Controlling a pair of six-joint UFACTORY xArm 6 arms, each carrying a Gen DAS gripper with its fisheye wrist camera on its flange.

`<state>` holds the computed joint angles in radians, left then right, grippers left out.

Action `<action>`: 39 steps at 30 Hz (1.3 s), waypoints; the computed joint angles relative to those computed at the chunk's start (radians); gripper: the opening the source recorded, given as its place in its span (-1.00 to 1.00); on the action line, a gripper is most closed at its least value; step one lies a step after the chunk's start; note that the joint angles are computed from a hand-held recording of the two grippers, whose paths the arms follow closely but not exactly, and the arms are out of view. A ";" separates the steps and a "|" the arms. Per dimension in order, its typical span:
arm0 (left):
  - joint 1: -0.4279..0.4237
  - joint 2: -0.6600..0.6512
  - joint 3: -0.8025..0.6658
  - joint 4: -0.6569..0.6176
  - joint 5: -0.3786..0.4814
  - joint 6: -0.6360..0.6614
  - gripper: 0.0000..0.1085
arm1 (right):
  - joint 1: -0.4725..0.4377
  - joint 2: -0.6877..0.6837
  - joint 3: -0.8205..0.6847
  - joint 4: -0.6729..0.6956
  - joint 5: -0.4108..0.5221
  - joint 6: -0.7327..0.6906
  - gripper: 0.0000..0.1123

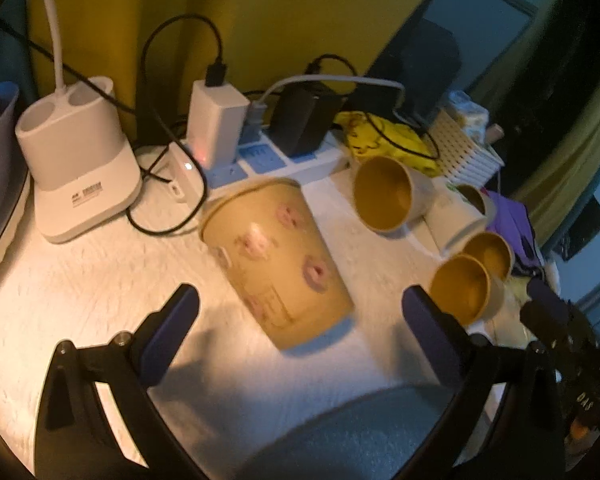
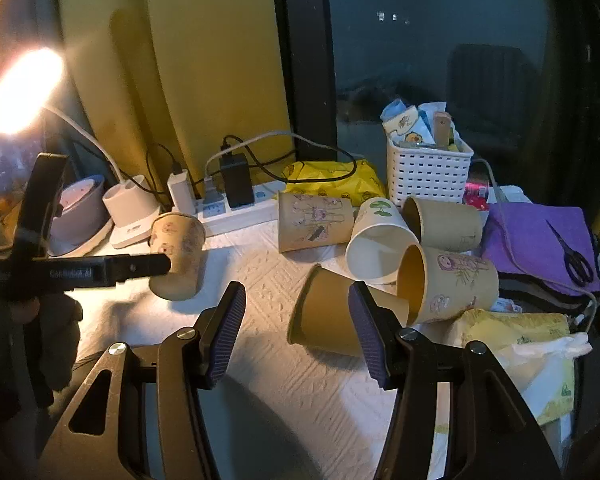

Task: Flip cup upright
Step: 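Move the left gripper toward the tan paper cup lying on its side, then close the left gripper on the cup body and lift it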

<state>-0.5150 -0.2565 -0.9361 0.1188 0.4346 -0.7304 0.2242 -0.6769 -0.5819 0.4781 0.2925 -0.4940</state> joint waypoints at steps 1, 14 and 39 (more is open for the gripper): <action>0.003 0.006 -0.002 -0.008 -0.002 0.001 0.88 | -0.001 0.012 -0.006 -0.001 0.000 -0.001 0.01; 0.037 0.121 -0.051 -0.208 -0.024 0.159 0.41 | 0.001 0.109 -0.058 0.026 0.001 -0.037 0.01; -0.152 -0.290 0.145 0.098 0.077 -0.022 0.29 | 0.085 -0.290 0.113 -0.290 0.135 0.305 0.01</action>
